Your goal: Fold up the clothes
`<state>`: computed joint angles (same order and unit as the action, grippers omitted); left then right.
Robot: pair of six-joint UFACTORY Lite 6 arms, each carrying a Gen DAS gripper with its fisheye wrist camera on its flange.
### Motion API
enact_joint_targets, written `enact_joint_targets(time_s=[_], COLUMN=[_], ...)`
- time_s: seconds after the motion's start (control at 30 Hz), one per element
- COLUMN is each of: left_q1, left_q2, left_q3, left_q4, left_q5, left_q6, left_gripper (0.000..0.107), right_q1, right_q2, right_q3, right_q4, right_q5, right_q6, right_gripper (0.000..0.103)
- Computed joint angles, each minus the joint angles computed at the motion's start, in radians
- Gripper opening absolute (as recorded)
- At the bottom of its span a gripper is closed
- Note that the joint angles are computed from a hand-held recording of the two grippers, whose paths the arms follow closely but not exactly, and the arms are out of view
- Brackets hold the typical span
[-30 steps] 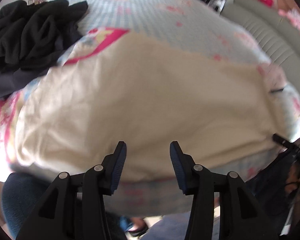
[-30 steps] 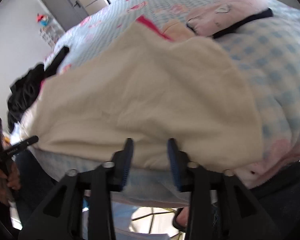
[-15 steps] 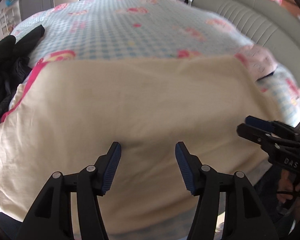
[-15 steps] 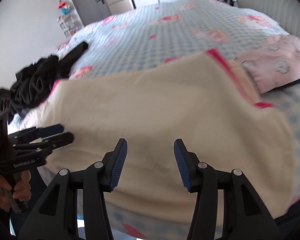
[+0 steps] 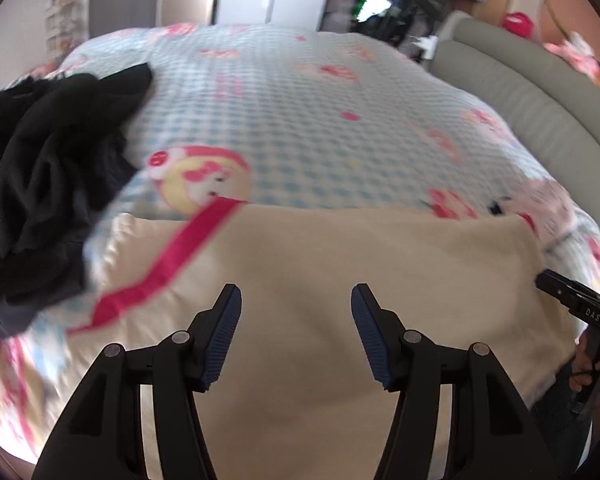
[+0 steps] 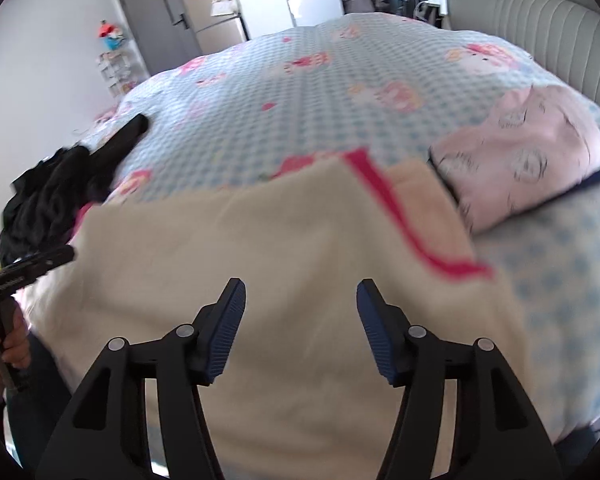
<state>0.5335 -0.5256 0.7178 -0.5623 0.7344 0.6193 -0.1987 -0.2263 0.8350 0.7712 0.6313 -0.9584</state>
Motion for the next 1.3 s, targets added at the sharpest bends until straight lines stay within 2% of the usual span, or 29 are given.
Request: enact_joint_targets(time_s=[0.1, 0.17, 0.23, 0.37, 0.4, 0.47, 0.57, 0.63, 0.67, 0.73, 0.8, 0.83, 0.87, 0.9, 0.93, 0.97, 1.1, 1.13, 1.17, 1.23, 1.3], left_q1=[0.055, 0.137, 0.302, 0.552, 0.567, 0.560, 0.462, 0.365, 0.295, 0.179, 0.139, 0.122, 0.104, 0.073, 0.044, 0.037, 0.124, 0.165, 0.194, 0.261, 0.254], left_q2=[0.056, 0.084, 0.100, 0.127, 0.133, 0.144, 0.149, 0.166, 0.196, 0.283, 0.378, 0.424, 0.427, 0.417, 0.408, 0.394, 0.388, 0.411, 0.430, 0.405, 0.283], left_q3=[-0.021, -0.043, -0.013, 0.071, 0.083, 0.102, 0.095, 0.093, 0.111, 0.148, 0.203, 0.214, 0.206, 0.184, 0.165, 0.147, 0.144, 0.155, 0.177, 0.208, 0.164], left_q4=[0.086, 0.136, 0.080, -0.123, -0.139, -0.176, -0.216, -0.224, -0.201, -0.155, -0.147, -0.165, -0.151, -0.102, -0.050, -0.021, 0.050, 0.098, 0.104, -0.010, -0.140], left_q5=[-0.065, -0.103, -0.069, 0.038, 0.054, 0.090, 0.113, 0.097, 0.050, -0.022, 0.006, 0.013, -0.005, -0.052, -0.095, -0.128, -0.192, -0.221, -0.208, -0.093, -0.062], left_q6=[-0.021, -0.020, 0.055, 0.256, 0.278, 0.335, 0.400, 0.414, 0.376, 0.310, 0.282, 0.287, 0.267, 0.210, 0.147, 0.103, -0.007, -0.035, -0.041, 0.030, 0.170], left_gripper=[0.059, 0.059, 0.058, 0.058, 0.058, 0.058, 0.058, 0.059, 0.059, 0.066, 0.067, 0.063, 0.052, 0.027, 0.020, 0.018, 0.021, 0.015, 0.015, 0.016, 0.020], right_q1=[0.027, -0.020, -0.084, -0.148, -0.155, -0.157, -0.130, -0.114, -0.101, -0.068, -0.017, -0.005, -0.001, 0.006, 0.016, 0.030, 0.041, 0.031, 0.022, 0.014, 0.025], right_q2=[0.127, 0.173, 0.179, 0.139, 0.125, 0.124, 0.209, 0.236, 0.254, 0.296, 0.342, 0.367, 0.395, 0.424, 0.448, 0.468, 0.519, 0.522, 0.525, 0.515, 0.457], right_q3=[0.056, 0.060, 0.060, 0.084, 0.095, 0.138, 0.232, 0.242, 0.248, 0.264, 0.279, 0.292, 0.310, 0.329, 0.341, 0.348, 0.372, 0.375, 0.379, 0.368, 0.316], right_q4=[-0.073, -0.090, -0.051, -0.005, 0.001, 0.030, 0.009, -0.012, -0.029, -0.076, -0.103, -0.102, -0.099, -0.101, -0.108, -0.120, -0.093, -0.063, -0.038, -0.001, 0.020], right_q5=[-0.073, -0.079, -0.049, -0.001, 0.006, 0.017, 0.027, 0.020, 0.008, -0.026, -0.064, -0.066, -0.058, -0.051, -0.061, -0.084, -0.142, -0.153, -0.161, -0.177, -0.204], right_q6=[0.064, 0.050, -0.002, -0.038, -0.037, -0.048, -0.003, 0.009, 0.023, 0.067, 0.128, 0.136, 0.127, 0.118, 0.115, 0.116, 0.107, 0.094, 0.082, 0.057, 0.032], right_gripper=[0.056, 0.047, 0.040, 0.042, 0.044, 0.052, 0.052, 0.052, 0.052, 0.052, 0.057, 0.062, 0.063, 0.063, 0.059, 0.053, 0.049, 0.049, 0.051, 0.053, 0.053])
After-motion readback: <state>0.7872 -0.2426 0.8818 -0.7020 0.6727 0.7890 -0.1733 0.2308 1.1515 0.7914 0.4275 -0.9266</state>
